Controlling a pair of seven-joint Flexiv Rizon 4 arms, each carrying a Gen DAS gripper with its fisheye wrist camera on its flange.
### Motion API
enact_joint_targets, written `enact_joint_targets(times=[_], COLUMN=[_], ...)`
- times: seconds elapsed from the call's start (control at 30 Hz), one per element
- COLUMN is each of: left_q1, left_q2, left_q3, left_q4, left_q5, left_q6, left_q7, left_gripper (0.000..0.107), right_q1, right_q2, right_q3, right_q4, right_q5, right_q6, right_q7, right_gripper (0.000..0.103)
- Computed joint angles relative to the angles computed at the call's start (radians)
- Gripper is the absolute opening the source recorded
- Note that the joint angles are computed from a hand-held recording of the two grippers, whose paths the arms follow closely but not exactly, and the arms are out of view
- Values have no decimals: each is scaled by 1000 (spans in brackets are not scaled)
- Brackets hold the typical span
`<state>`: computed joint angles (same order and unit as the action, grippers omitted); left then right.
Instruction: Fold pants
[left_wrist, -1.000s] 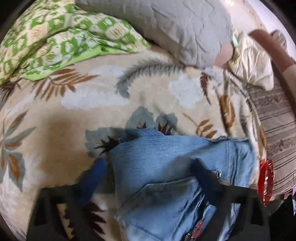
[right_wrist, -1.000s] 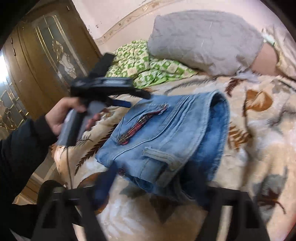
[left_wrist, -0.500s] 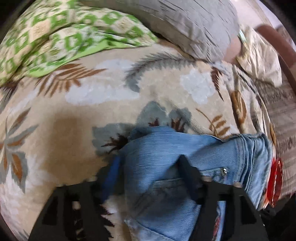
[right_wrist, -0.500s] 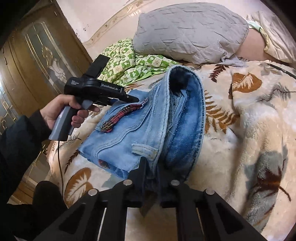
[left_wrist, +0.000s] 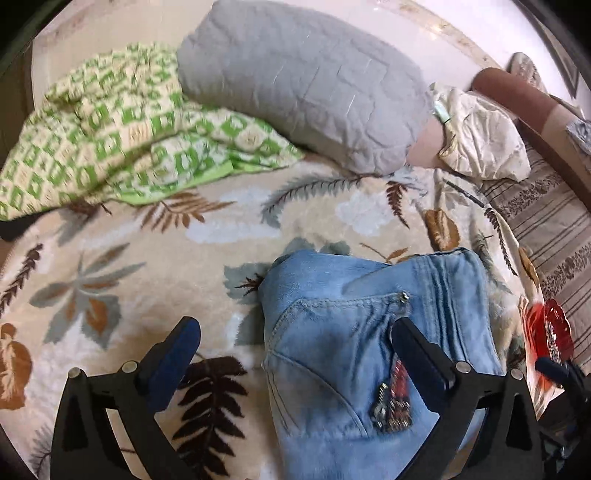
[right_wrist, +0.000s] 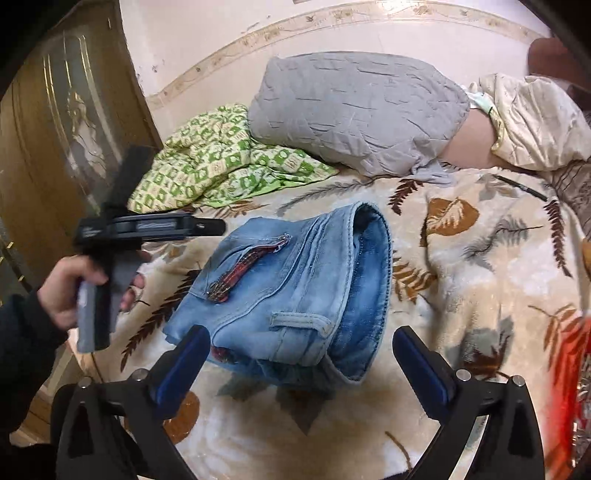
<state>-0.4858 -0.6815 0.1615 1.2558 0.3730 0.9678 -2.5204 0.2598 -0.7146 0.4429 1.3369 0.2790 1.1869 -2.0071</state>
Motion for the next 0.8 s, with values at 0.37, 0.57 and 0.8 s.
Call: enact_joint_targets(times=[0.37, 0.57, 0.8], left_q1=[7, 227, 357], left_q2=[76, 68, -40], left_q3=[-67, -301, -513], left_q4=[195, 416, 415], left_q5=[3, -296, -482], left_q6=[173, 486, 509], left_q7=[45, 167, 310], left_gripper=[103, 103, 103], right_q1=[-22, -108, -32], right_q2=[-19, -171, -370], right_q3=[2, 47, -16], right_q4=[-39, -350, -675], right_q5=[7, 195, 258], right_q6=[-85, -517, -795], right_q7=[53, 196, 383], right_gripper=[101, 102, 103])
